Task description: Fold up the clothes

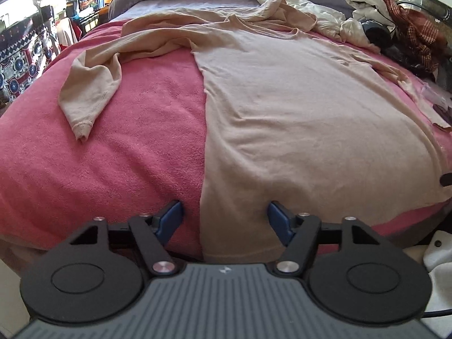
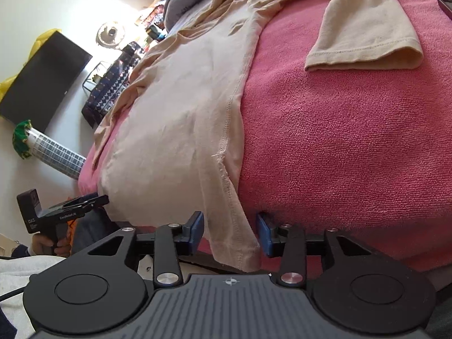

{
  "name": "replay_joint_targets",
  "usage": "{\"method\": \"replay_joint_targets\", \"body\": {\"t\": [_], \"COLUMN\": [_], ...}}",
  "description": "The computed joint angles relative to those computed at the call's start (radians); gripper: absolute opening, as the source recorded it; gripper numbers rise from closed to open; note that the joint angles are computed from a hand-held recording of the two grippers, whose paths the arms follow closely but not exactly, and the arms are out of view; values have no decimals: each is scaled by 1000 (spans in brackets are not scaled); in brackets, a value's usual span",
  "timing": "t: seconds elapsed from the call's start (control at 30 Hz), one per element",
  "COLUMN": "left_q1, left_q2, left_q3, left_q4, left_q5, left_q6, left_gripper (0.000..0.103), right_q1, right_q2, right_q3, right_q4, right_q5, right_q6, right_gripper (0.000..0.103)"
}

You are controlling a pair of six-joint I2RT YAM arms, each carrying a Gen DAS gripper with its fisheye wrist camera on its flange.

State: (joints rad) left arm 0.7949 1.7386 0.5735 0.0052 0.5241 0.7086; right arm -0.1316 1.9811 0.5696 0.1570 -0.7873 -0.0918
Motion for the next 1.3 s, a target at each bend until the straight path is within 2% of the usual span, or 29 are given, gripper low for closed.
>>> {"method": "replay_joint_targets", "body": {"t": [0.1, 0.17, 0.2, 0.3, 0.4, 0.47, 0.53, 0.6, 0.7, 0.8, 0.83, 0.87, 0.9, 0.93, 0.97, 1.1, 1.13, 1.23, 1.3], "left_q1": [18, 18, 25, 77, 119, 101, 70, 66, 72, 31, 8, -26, -69, -113, -167, -404, -460, -586, -642], "left_q2": [21, 32, 33, -3, -48, -45, 1, 30, -43, -144, -170, -185, -190, -191, -182, -83, -48, 50, 113], "left_q3": [18, 16, 26, 65, 90, 81, 83, 68, 24, -8, -4, 13, 32, 49, 63, 119, 137, 196, 238], "left_q4": [-55, -43, -59, -168, -258, -227, -184, -137, -97, -31, -21, -21, -14, 0, 27, 139, 163, 227, 295], "left_q5": [26, 16, 24, 106, 140, 41, -96, -159, -140, -105, -83, -59, -42, -33, -37, -104, -126, -190, -268], "left_q6": [-10, -52, -75, -101, -44, -20, -44, -37, -16, -29, -41, -64, -95, -129, -169, -297, -316, -328, -318], "left_gripper": [49, 20, 7, 3, 3, 2, 0, 0, 0, 0, 5, 12, 15, 25, 34, 35, 36, 44, 52], "right_q1": [31, 49, 49, -12, -88, -86, -61, -33, 1, -17, -22, -21, -17, -12, 0, 80, 96, 125, 149], "right_q2": [26, 31, 20, -91, -250, -309, -280, -203, -150, -195, -228, -270, -305, -334, -347, -313, -284, -168, -80], "right_q3": [-1, -4, -7, -59, -100, -99, -87, -73, -65, -51, -49, -52, -61, -73, -81, -71, -54, 54, 169], "right_q4": [29, 47, 41, 32, -65, -152, -199, -205, -207, -241, -240, -215, -166, -102, -39, 166, 202, 281, 302], "right_q5": [14, 22, 17, -71, -130, -36, 93, 195, 293, 285, 287, 300, 320, 344, 377, 559, 577, 561, 540], "right_q6": [28, 60, 73, 116, 93, -3, -67, -83, -101, -131, -135, -124, -105, -86, -68, -19, -25, -19, 9], "right_gripper": [43, 26, 9, 7, 7, 7, 7, 7, 7, 14, 25, 33, 48, 55, 55, 59, 60, 64, 64]}}
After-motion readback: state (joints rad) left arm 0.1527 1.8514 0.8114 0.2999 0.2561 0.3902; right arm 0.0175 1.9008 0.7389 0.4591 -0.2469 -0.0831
